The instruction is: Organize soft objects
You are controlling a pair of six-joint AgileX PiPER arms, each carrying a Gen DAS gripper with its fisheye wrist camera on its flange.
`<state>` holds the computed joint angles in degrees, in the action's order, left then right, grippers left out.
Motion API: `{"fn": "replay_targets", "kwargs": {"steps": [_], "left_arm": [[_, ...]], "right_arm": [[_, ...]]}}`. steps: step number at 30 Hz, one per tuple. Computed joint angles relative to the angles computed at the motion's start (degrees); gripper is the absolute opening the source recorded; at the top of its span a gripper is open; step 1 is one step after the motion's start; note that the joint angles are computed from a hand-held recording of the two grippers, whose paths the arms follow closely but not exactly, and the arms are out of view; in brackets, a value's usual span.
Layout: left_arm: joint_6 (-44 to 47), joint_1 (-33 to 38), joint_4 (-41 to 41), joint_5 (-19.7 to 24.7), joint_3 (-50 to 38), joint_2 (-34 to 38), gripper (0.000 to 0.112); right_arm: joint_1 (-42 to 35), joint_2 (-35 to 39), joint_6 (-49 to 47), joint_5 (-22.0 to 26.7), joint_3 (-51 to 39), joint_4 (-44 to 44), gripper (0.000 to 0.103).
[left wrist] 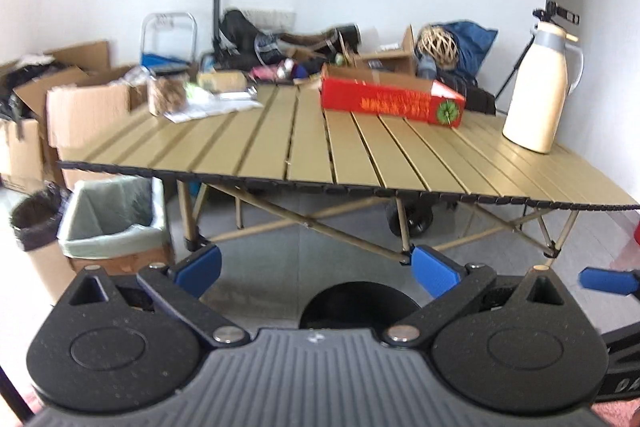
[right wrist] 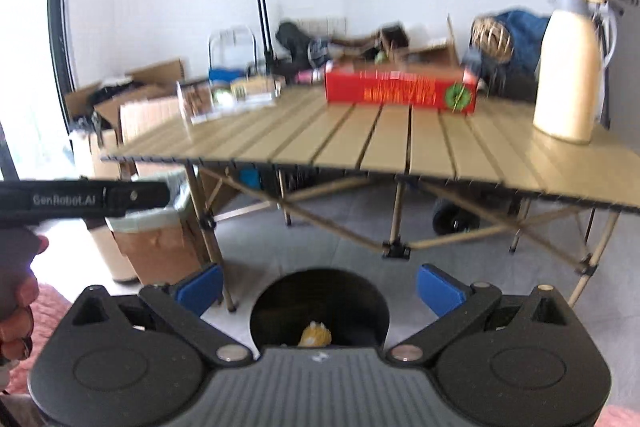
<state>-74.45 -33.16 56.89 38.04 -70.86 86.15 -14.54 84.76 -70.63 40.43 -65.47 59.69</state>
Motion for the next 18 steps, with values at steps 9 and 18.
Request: {"fn": "replay_targets", "kwargs": {"steps": [9,18], "left_arm": [[-5.05,-9.33,2.4,8.34,7.82,-8.85,0.103],[-1.67,-10.88,-3.51,10.46,11.04,-12.59,0.103]], "right_arm": [[-8.84,-9.74,1.44,10.57,5.79,-1.43,0.103],[-10.36,-12.47,7.48,12.71,7.75,-6.76,0.103]]}}
